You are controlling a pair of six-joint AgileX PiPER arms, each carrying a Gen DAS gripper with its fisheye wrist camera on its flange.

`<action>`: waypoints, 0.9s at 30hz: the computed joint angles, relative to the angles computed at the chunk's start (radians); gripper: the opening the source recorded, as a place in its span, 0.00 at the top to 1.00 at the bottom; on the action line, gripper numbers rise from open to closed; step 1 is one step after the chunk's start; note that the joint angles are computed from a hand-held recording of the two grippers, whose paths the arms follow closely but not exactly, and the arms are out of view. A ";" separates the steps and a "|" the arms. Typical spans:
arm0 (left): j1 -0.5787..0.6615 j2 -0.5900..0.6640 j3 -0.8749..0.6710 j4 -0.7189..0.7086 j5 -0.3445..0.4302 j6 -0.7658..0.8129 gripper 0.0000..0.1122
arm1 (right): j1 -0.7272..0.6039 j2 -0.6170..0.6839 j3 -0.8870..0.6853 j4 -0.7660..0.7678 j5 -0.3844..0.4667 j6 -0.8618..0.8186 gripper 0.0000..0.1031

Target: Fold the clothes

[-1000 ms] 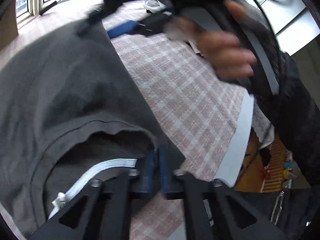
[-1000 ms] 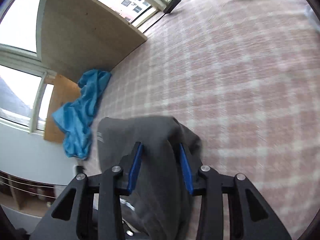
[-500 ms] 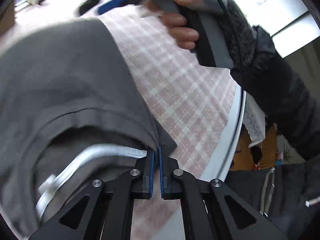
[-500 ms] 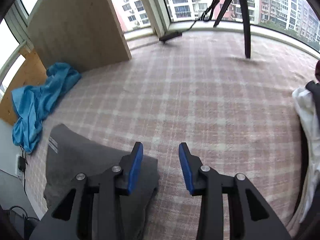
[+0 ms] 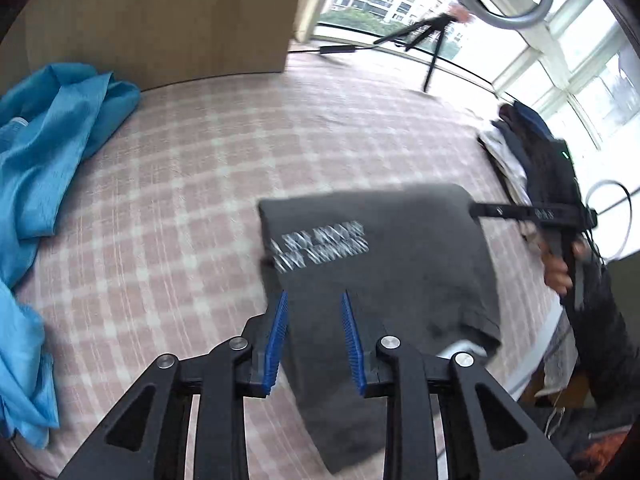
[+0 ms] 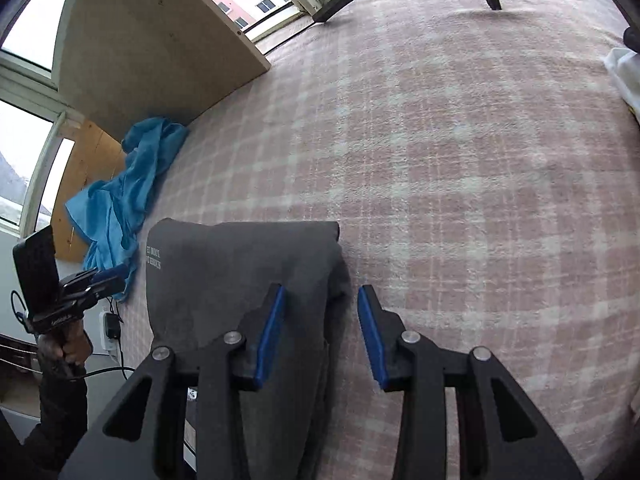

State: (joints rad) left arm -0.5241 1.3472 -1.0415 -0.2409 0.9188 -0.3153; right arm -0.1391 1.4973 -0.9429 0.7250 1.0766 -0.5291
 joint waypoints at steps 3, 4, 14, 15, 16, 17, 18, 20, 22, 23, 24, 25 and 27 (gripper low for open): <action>0.075 0.078 -0.008 -0.107 -0.023 0.073 0.76 | -0.013 0.022 -0.020 0.042 0.042 0.009 0.64; 0.060 0.083 -0.032 -0.064 -0.016 0.028 0.77 | -0.004 0.005 -0.025 0.018 0.028 0.037 0.64; -0.151 0.275 -0.217 0.099 -0.072 0.033 0.77 | 0.355 -0.082 -0.069 -0.252 -0.243 0.242 0.89; -0.143 0.296 -0.194 0.085 -0.078 0.046 0.77 | 0.389 -0.059 -0.050 -0.291 -0.254 0.264 0.91; -0.137 0.318 -0.172 0.077 -0.080 0.048 0.79 | 0.409 -0.039 -0.028 -0.313 -0.253 0.269 0.95; -0.131 0.311 -0.141 0.063 -0.105 0.061 0.80 | 0.420 -0.040 -0.015 -0.330 -0.252 0.276 0.96; -0.128 0.290 -0.125 0.063 -0.113 0.061 0.81 | 0.423 -0.064 -0.013 -0.343 -0.249 0.285 0.96; -0.130 0.252 -0.137 0.074 -0.112 0.037 0.81 | 0.423 -0.111 -0.014 -0.352 -0.244 0.296 0.96; -0.139 0.235 -0.165 0.060 -0.132 0.051 0.82 | 0.418 -0.121 -0.043 -0.302 -0.241 0.273 0.96; -0.143 0.238 -0.185 0.034 -0.141 0.082 0.82 | 0.428 -0.110 -0.057 -0.281 -0.248 0.265 0.96; -0.155 0.259 -0.212 0.029 -0.150 0.104 0.79 | 0.448 -0.090 -0.067 -0.264 -0.265 0.261 0.96; -0.162 0.286 -0.234 0.027 -0.153 0.120 0.77 | 0.466 -0.064 -0.077 -0.253 -0.279 0.257 0.96; -0.157 0.370 -0.263 0.026 -0.141 0.130 0.77 | 0.508 0.024 -0.108 -0.291 -0.291 0.292 0.96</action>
